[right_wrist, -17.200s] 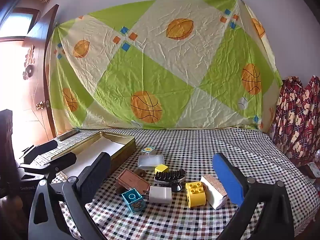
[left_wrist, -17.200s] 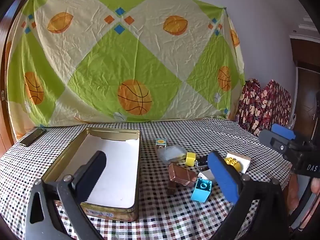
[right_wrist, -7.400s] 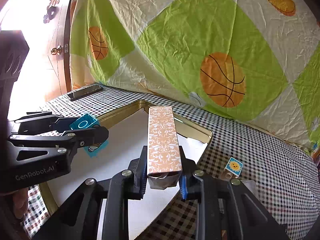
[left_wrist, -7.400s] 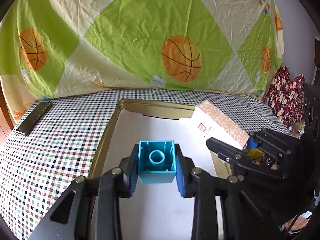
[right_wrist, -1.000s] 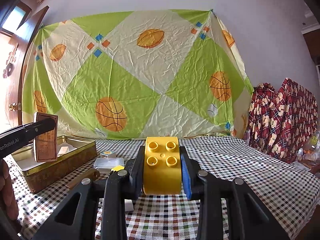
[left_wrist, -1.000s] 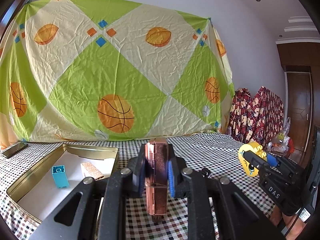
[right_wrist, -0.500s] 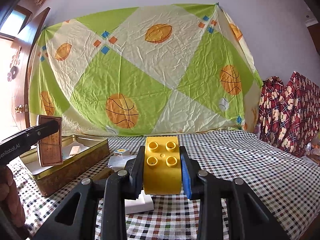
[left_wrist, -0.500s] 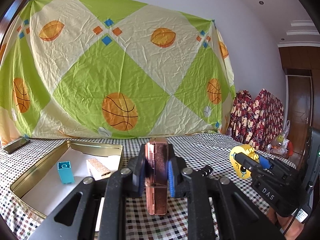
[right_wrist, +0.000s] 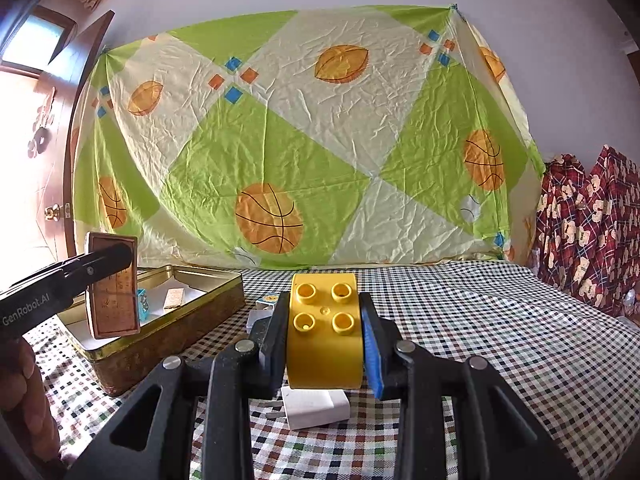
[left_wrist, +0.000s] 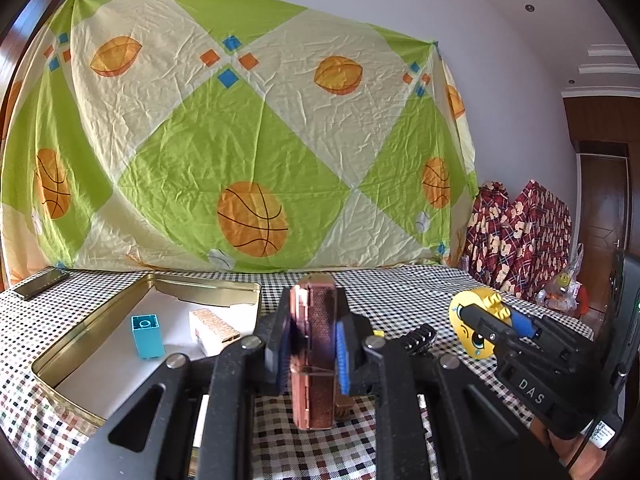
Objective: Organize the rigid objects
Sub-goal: 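Carry the brown block over the tin with left tool while right tool brings the yellow brick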
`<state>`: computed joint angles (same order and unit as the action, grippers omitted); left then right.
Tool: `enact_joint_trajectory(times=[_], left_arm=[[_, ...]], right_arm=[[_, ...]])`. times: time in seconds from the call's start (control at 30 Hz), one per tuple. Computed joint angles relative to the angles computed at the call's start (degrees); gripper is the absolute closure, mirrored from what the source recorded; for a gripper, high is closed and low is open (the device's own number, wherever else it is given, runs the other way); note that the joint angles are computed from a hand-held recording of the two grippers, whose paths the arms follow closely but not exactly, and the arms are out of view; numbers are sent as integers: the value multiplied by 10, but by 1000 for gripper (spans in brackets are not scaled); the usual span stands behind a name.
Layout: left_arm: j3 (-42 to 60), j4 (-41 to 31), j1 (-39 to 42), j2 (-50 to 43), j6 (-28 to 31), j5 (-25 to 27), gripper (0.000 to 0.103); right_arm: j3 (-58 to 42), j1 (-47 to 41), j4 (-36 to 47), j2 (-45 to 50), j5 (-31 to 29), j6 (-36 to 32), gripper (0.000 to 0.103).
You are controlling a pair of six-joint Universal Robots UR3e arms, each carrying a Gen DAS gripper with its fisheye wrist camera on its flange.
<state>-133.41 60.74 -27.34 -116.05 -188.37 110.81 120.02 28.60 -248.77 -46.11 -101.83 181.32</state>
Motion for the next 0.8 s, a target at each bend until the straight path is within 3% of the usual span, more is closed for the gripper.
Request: enact_joint_trajectory(times=[0.8], left_arm=[[-113,113,85,-4,-17,-53,87]], right_arm=[[-67,62,53,20,-22,-22,69]])
